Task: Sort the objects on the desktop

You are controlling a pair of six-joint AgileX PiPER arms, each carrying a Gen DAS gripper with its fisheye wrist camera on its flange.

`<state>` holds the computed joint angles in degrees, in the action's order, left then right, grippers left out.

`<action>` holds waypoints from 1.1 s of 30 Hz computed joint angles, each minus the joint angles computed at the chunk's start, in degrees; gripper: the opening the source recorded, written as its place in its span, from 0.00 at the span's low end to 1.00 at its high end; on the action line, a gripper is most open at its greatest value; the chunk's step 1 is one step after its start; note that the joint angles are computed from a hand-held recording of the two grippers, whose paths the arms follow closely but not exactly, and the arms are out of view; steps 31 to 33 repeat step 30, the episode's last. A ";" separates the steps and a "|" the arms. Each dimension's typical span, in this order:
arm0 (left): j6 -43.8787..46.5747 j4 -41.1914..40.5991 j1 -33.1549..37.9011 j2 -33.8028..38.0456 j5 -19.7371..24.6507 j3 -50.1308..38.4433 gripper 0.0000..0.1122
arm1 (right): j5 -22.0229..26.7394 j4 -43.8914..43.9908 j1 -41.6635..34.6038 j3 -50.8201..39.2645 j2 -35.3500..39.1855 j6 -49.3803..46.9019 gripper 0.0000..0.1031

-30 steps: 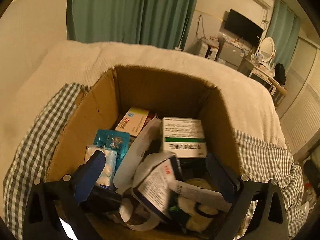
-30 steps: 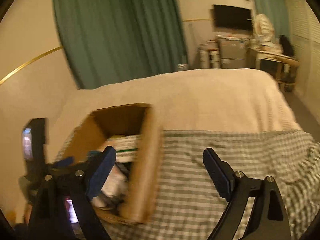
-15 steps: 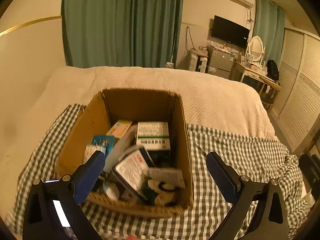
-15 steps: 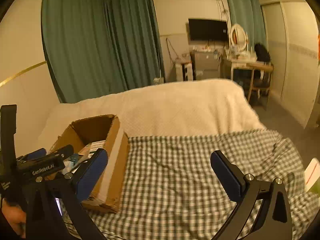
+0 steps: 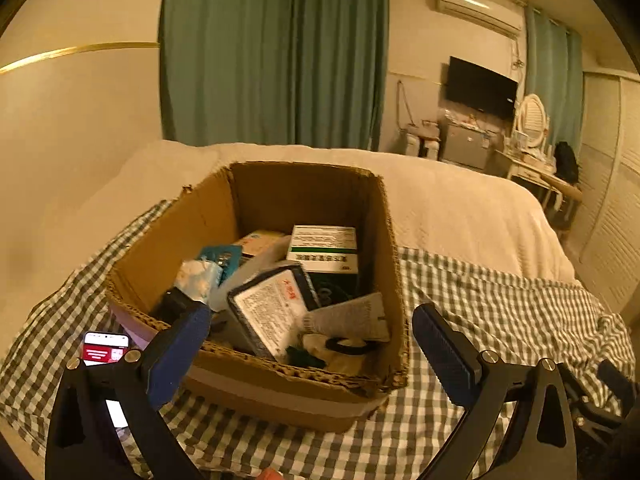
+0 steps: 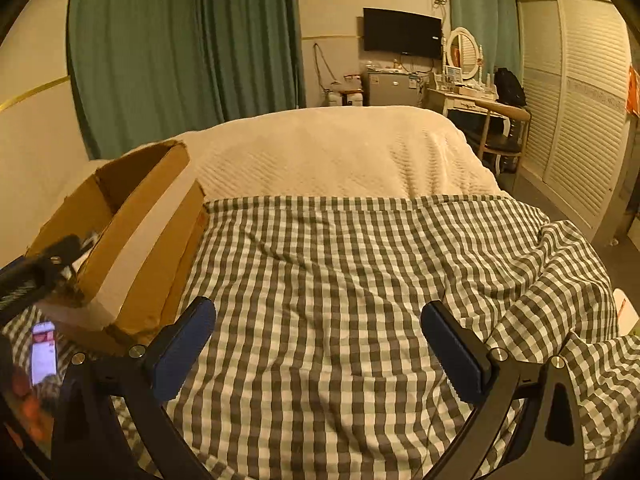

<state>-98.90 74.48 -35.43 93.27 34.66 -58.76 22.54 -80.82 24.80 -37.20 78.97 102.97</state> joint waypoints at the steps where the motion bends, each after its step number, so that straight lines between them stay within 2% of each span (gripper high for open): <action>1: 0.20 -0.02 0.08 0.09 -0.08 0.00 0.92 | -0.19 0.08 -0.31 0.09 -0.31 -0.13 0.99; 6: 2.66 -1.76 0.11 0.22 -0.57 -0.28 0.92 | 3.82 -0.04 2.81 -1.04 -0.01 -1.27 0.99; 10: 3.58 -1.74 -0.53 -0.26 -0.63 -0.25 0.92 | 6.09 5.52 5.59 -2.72 -0.59 -7.02 0.99; 15: 5.16 -3.08 -0.91 0.46 -0.63 -0.93 0.92 | 7.34 8.31 6.70 -3.33 -1.90 -10.01 0.99; 23: 5.84 -3.41 -1.47 0.96 0.00 -1.24 0.92 | 9.97 7.49 7.91 -3.68 -2.71 -10.40 0.99; 28: 5.40 -4.67 0.29 -0.02 -5.10 0.07 0.92 | 10.20 7.76 8.17 -3.81 -3.04 -10.69 0.99; 33: 6.17 -4.88 0.14 0.19 -5.20 -0.03 0.92 | 10.94 7.57 8.65 -4.03 -2.92 -10.27 0.99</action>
